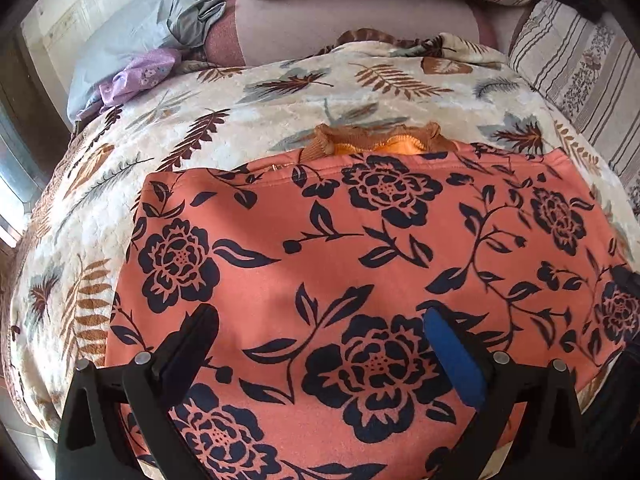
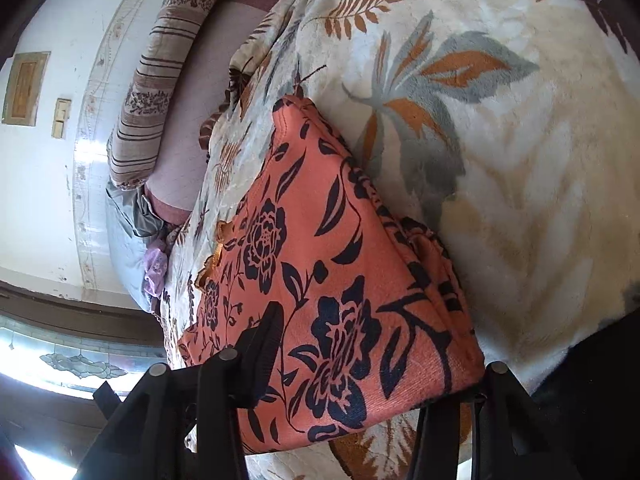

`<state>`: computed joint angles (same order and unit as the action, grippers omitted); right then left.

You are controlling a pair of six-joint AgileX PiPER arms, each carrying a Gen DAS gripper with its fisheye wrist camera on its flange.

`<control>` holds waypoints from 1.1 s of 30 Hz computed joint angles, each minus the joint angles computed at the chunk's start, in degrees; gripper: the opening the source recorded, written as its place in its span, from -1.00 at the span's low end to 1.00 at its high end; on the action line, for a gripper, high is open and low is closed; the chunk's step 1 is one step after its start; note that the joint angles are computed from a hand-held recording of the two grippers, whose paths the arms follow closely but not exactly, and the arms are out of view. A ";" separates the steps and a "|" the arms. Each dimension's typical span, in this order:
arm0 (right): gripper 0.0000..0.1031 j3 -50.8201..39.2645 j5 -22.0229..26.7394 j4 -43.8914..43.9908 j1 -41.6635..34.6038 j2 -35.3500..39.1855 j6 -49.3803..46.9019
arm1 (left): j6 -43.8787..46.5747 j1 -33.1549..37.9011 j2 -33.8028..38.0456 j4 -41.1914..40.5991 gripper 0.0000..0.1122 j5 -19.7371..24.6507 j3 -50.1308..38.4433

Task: Fold small clothes
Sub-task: 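Grasp the folded blouse edge with the left gripper and lift it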

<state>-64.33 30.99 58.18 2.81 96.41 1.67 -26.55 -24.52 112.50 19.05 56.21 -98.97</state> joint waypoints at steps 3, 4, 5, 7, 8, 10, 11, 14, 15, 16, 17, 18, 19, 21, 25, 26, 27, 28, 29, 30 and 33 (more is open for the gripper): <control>0.29 -1.05 -0.40 -1.69 0.42 0.59 0.10 | 1.36 1.98 1.80 -3.90 0.84 -2.41 1.18; 0.28 -1.72 -0.20 -2.12 0.64 1.01 -0.73 | 1.81 1.87 1.87 -3.71 0.84 -2.40 1.08; 0.21 -2.89 0.11 -4.72 1.08 1.36 0.74 | 2.00 1.89 2.10 -3.93 0.84 -1.65 0.26; -0.51 -5.72 1.25 -13.20 2.35 2.13 7.21 | 2.66 2.30 2.43 -4.94 0.84 -1.41 -0.34; -0.57 -6.89 1.78 -16.28 2.79 2.29 9.70 | 2.85 2.43 2.27 -5.02 0.84 -2.07 0.14; -0.64 -10.00 2.61 -24.44 4.71 1.90 15.67 | 3.02 2.58 2.08 -4.97 0.84 -3.06 0.77; -0.64 -12.16 3.05 -29.38 6.22 1.51 18.97 | 3.41 2.85 2.12 -5.34 0.84 -3.34 0.78; -0.65 -21.50 5.27 -42.70 12.52 1.23 26.04 | 5.75 4.21 1.04 -8.52 0.83 -4.28 1.74; -0.66 -25.41 6.30 -47.07 15.29 1.78 27.55 | 7.39 5.25 -0.19 -11.24 0.83 -4.87 2.68; -0.66 -29.61 7.50 -50.62 18.17 2.83 28.46 | 8.63 6.82 -2.18 -14.39 0.83 -6.57 4.67; -0.66 -33.59 8.82 -53.07 20.92 4.18 28.62 | 9.56 8.98 -4.90 -17.83 0.83 -9.36 7.64; -0.66 -37.27 10.05 -55.08 23.65 5.80 28.43 | 12.53 12.19 -7.82 -23.56 0.83 -12.14 10.89; -0.66 -40.09 10.74 -56.55 26.11 7.47 28.15 | 15.39 15.35 -10.27 -29.29 0.83 -14.43 13.80; -0.66 -42.81 11.15 -57.32 29.79 10.57 27.35 | 20.85 21.32 -12.99 -40.75 0.83 -15.28 16.48; -0.66 -41.63 10.77 -58.37 33.90 14.88 27.55 | 34.35 29.81 -9.45 -61.04 0.83 -6.78 12.26; -0.66 -40.85 10.36 -57.66 34.12 15.31 27.22 | 35.65 29.75 -7.41 -62.02 0.83 -4.56 9.38; -0.66 -39.93 9.81 -57.39 34.26 15.31 26.94 | 36.79 29.40 -5.14 -63.25 0.83 -2.45 6.15; -0.67 -39.14 9.41 -57.77 34.47 15.04 27.03 | 37.74 29.07 -2.10 -65.51 0.83 0.35 2.16; -0.67 -38.72 9.28 -58.08 34.59 14.80 27.04 | 37.44 28.64 1.49 -67.69 0.83 3.92 -2.49; -0.67 -38.44 8.99 -58.16 34.62 14.50 27.00 | 35.53 28.10 5.62 -69.30 0.83 7.62 -8.11; -0.67 -37.57 8.71 -58.18 34.34 13.57 26.22 | 27.52 26.29 14.50 -71.50 0.83 13.45 -19.92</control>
